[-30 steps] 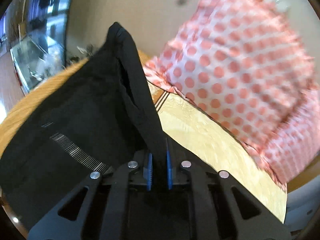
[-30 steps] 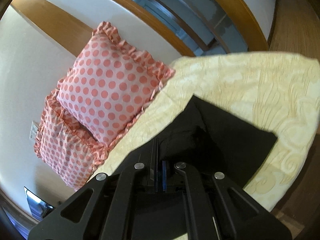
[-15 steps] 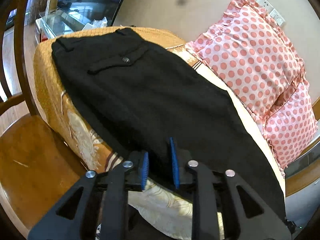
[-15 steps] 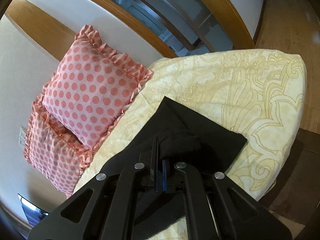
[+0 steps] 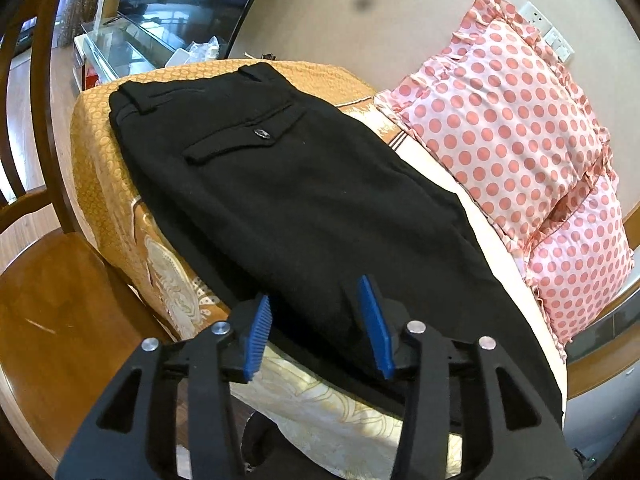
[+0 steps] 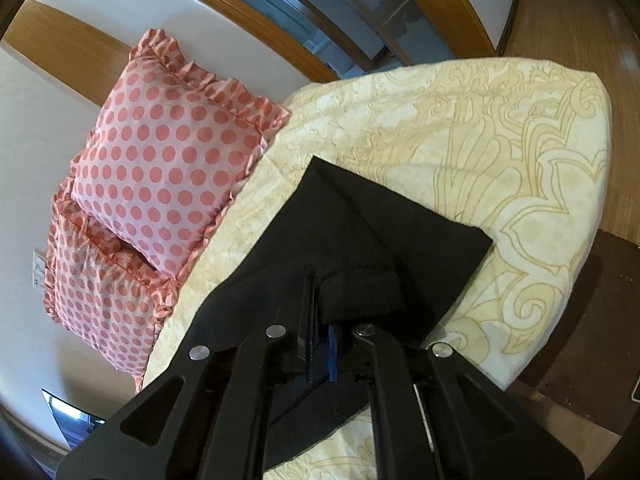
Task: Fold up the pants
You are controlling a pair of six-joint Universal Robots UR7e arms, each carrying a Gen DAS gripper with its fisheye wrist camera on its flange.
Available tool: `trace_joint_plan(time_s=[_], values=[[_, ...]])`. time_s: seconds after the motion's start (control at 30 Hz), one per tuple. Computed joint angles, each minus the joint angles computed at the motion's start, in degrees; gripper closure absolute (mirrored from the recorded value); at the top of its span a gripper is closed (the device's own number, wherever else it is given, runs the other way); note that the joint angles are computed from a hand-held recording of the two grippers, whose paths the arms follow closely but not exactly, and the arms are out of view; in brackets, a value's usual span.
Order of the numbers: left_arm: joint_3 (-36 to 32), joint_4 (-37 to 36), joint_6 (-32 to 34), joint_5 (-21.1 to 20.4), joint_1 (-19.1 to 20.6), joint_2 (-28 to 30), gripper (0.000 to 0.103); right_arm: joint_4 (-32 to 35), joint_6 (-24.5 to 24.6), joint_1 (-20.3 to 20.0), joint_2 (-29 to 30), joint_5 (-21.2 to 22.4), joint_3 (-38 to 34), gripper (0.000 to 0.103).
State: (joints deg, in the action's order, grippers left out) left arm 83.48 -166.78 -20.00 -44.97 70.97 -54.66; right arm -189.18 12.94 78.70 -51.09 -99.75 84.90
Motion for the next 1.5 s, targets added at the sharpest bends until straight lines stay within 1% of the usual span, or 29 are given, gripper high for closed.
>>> trace_joint_plan(time_s=[0.07, 0.13, 0.17, 0.23, 0.27, 0.3, 0.37, 0.4, 0.47, 0.53, 0.57, 0.6, 0.67, 0.77, 0.87, 1.0, 1.1, 1.13, 1.17, 1.2, 1.23, 1.27, 1.3, 1.33, 1.37, 1.4, 1.43, 1.47, 1.5], values=[[-0.32, 0.5, 0.06, 0.34, -0.01, 0.17, 0.059, 0.11, 0.02, -0.16, 0.35, -0.01, -0.28, 0.095], [-0.68, 0.81, 0.21, 0.54, 0.0, 0.4, 0.059, 0.67, -1.51, -0.03, 1.02, -1.03, -1.56, 0.098], [-0.85, 1.02, 0.25, 0.61, 0.01, 0.47, 0.059, -0.66, -2.29, 0.16, 1.05, -1.12, -1.73, 0.1], [-1.31, 2.02, -0.22, 0.58, 0.07, 0.5, 0.059, -6.8, -4.69, 0.53, 0.51, 0.98, -0.46, 0.1], [-1.53, 2.56, -0.43, 0.41, 0.11, 0.47, 0.059, -10.17, -6.41, 1.07, 0.27, 0.49, 0.3, 0.1], [-1.57, 2.86, -0.55, 0.21, 0.14, 0.39, 0.059, -11.48, -8.01, 1.84, -0.1, -2.4, 0.7, 0.1], [-1.46, 2.72, -0.41, -0.15, 0.25, 0.3, 0.059, -8.73, -7.15, 1.66, -0.33, -4.48, 0.54, 0.1], [-1.34, 2.39, -0.19, -0.3, 0.32, 0.29, 0.059, -5.72, -5.36, 1.13, -0.44, -5.52, 0.41, 0.1], [-1.26, 2.07, 0.14, -0.36, 0.37, 0.34, 0.059, -3.32, -2.46, -0.07, -0.36, -5.06, 0.75, 0.1], [-1.29, 2.44, 0.42, -0.22, 0.34, 0.29, 0.062, -3.9, -1.47, -0.6, -0.28, -4.24, 1.45, 0.1], [-1.3, 2.74, 0.39, 0.21, 0.3, 0.23, 0.07, -4.34, -1.49, -0.65, -0.23, -4.13, 1.58, 0.1], [-1.22, 3.18, 0.25, 0.54, 0.34, 0.03, 0.073, -4.86, -1.84, -0.56, -0.18, -4.19, 1.64, 0.1], [-0.63, 3.27, -0.06, -0.76, 0.71, -0.68, 0.08, -5.42, -2.53, -0.35, -0.08, -4.52, 1.62, 0.1], [0.85, 2.89, -0.03, -2.19, 1.11, -1.81, 0.085, -5.28, -3.16, 0.06, -0.05, -5.93, 1.49, 0.1], [1.92, 2.35, 1.63, -1.25, 0.71, -2.2, 0.087, -6.75, -3.6, 0.27, -0.19, -6.47, 2.24, 0.1], [2.43, 1.92, 3.38, -1.81, 1.0, -2.45, 0.087, -5.11, -3.78, -0.05, -0.43, -7.45, 2.35, 0.1], [3.1, 1.39, 4.71, -3.24, 1.34, -3.09, 0.084, -5.46, -3.19, -0.11, -1.22, -8.37, 3.76, 0.098], [3.54, 1.08, 4.96, -3.45, 1.34, -3.53, 0.082, -5.81, -2.83, 0.06, -1.51, -9.61, 4.22, 0.092], [4.01, 0.45, 5.29, -2.79, 1.18, -3.9, 0.077, -6.5, -2.38, 0.49, -1.93, -12.17, 4.75, 0.088], [4.44, -0.38, 5.81, -0.92, 0.84, -4.11, 0.074, -7.47, -2.38, 0.89, -2.04, -14.11, 5.01, 0.086], [4.92, -2.14, 6.88, 2.42, 0.24, -4.16, 0.069, -8.9, -2.93, 1.73, -2.04, -18.46, 5.12, 0.08], [5.34, -4.35, 8.35, 5.09, -0.23, -4.07, 0.066, -11.05, -4.69, 2.52, -1.65, -21.39, 4.9, 0.08], [5.78, -8.26, 11.22, 8.33, -0.91, -3.83, 0.065, -12.89, -6.64, 3.01, -1.44, -22.19, 4.92, 0.08], [5.95, -11.14, 13.64, 10.0, -1.43, -3.65, 0.064, -14.61, -9.72, 3.87, -1.04, -22.42, 4.57, 0.08], [5.95, -12.31, 15.2, 10.26, -1.78, -3.63, 0.061, -15.19, -13.65, 5.11, -0.33, -21.61, 3.57, 0.08], [5.8, -12.64, 16.54, 9.33, -2.12, -3.56, 0.059, -14.62, -16.2, 5.87, 0.19, -19.95, 2.73, 0.08], [5.58, -12.2, 17.4, 7.89, -2.32, -3.4, 0.053, -12.94, -19.07, 6.8, 0.91, -17.32, 1.48, 0.08], [5.15, -10.62, 18.38, 4.96, -2.46, -3.05, 0.049, -10.45, -21.8, 7.8, 1.9, -14.76, -0.18, 0.08], [4.86, -9.38, 19.2, 2.69, -2.53, -2.68, 0.048, -6.1, -25.72, 9.22, 3.7, -11.41, -3.13, 0.08]])
